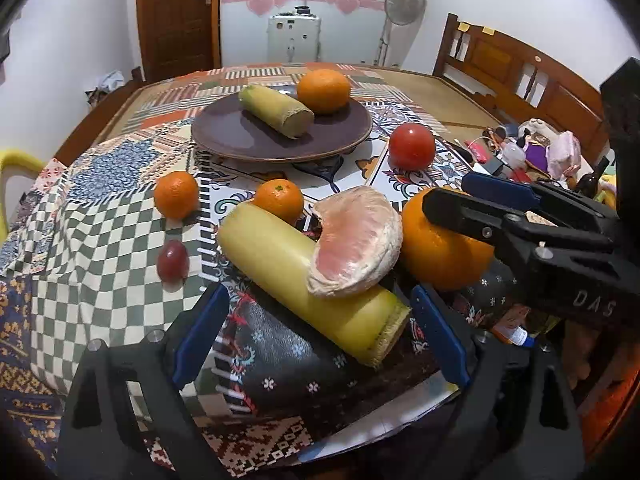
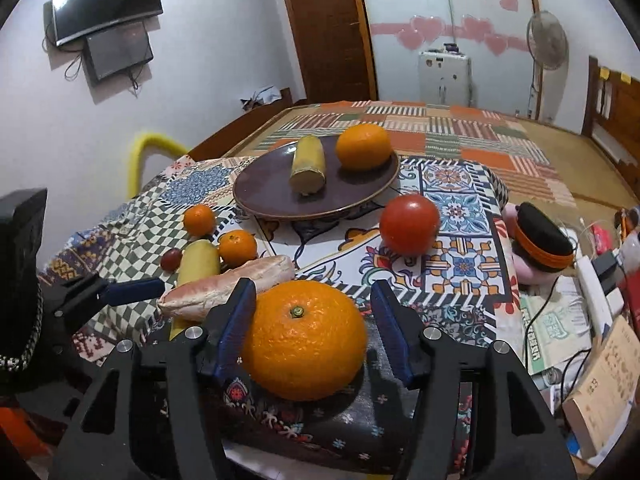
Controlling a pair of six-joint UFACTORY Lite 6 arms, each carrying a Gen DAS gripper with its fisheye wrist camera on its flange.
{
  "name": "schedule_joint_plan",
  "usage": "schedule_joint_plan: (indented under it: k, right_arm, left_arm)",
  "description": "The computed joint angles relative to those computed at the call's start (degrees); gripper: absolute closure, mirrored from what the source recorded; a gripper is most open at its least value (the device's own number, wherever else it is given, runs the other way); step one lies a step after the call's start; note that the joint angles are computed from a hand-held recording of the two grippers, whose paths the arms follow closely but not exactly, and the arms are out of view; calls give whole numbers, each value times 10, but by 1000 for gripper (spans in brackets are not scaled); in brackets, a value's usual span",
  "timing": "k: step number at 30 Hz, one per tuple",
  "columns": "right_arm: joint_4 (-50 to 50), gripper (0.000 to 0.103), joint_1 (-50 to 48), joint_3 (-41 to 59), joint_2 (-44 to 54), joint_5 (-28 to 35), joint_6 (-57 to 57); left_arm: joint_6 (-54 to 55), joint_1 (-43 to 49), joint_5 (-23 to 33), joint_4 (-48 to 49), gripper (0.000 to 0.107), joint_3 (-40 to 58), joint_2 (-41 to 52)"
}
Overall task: Organize fruits
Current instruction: 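Grasp the second yellow cylinder with the left tool while the right tool grasps another orange, then lift the yellow cylinder upright with the left tool and carry it toward the plate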
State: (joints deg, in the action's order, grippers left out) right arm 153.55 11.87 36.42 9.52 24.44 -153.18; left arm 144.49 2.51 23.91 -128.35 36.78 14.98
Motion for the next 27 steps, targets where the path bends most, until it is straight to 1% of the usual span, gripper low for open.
schedule_joint_plan:
  k: [1,2,3,4,5,6,7,9,10,12,13,14,16,18,19,22,24,26,27]
  right_arm:
    - [31,48,5,-7,-4,1,-26]
    - [37,48,6,-10,-4,3,-28]
    - [20,48,1,-11,-4,4,-8]
    - [-22,48,-10,-14,-7,8,29]
    - [-62,48,-20,-18,-12,12,63]
    - [-79,46,-25,-24,-16,15,77]
    - [-79,46,-25,-28,-19,16,79]
    - [-71,46,-20,-37,-30,11,77]
    - [-57,45,-15,-40,-36,6,67]
    - [-53,44,-8,-44,-42,-1,63]
    - [-55,41,-6,-45,-44,-3,65]
    - [-34,40,1,-50,-47,-4,48]
    - [-20,32,7,-54,-48,-2,33]
    - [12,31,16,-54,-40,-2,5]
    - [45,30,23,-52,-33,-4,-25]
    - [89,30,33,-42,-15,-9,-64]
    - [85,30,33,-33,1,-11,-59]
    - [55,31,26,-27,16,-5,-28]
    - [40,34,20,-26,20,-1,-14]
  left_arm:
    - [-3,5,6,8,14,2,4]
    - [3,10,12,7,14,1,6]
    - [15,17,17,3,15,-3,6]
    - [24,26,23,5,17,-8,3]
    - [25,40,28,19,22,-12,1]
    - [20,49,29,33,27,-12,0]
    - [13,60,28,48,30,-12,1]
    - [-6,85,28,81,41,-9,4]
    - [-10,94,27,91,44,-8,6]
    - [-24,119,27,121,61,0,16]
    - [-18,127,32,124,64,-2,16]
    - [-9,136,33,124,69,-3,15]
    - [-16,142,34,136,70,-3,14]
    - [-19,140,31,138,70,0,14]
    - [-13,136,29,128,70,0,14]
    - [-12,130,28,117,69,9,22]
    - [-36,136,33,140,70,21,32]
    - [-59,147,39,174,70,27,34]
    - [-64,153,42,187,70,27,35]
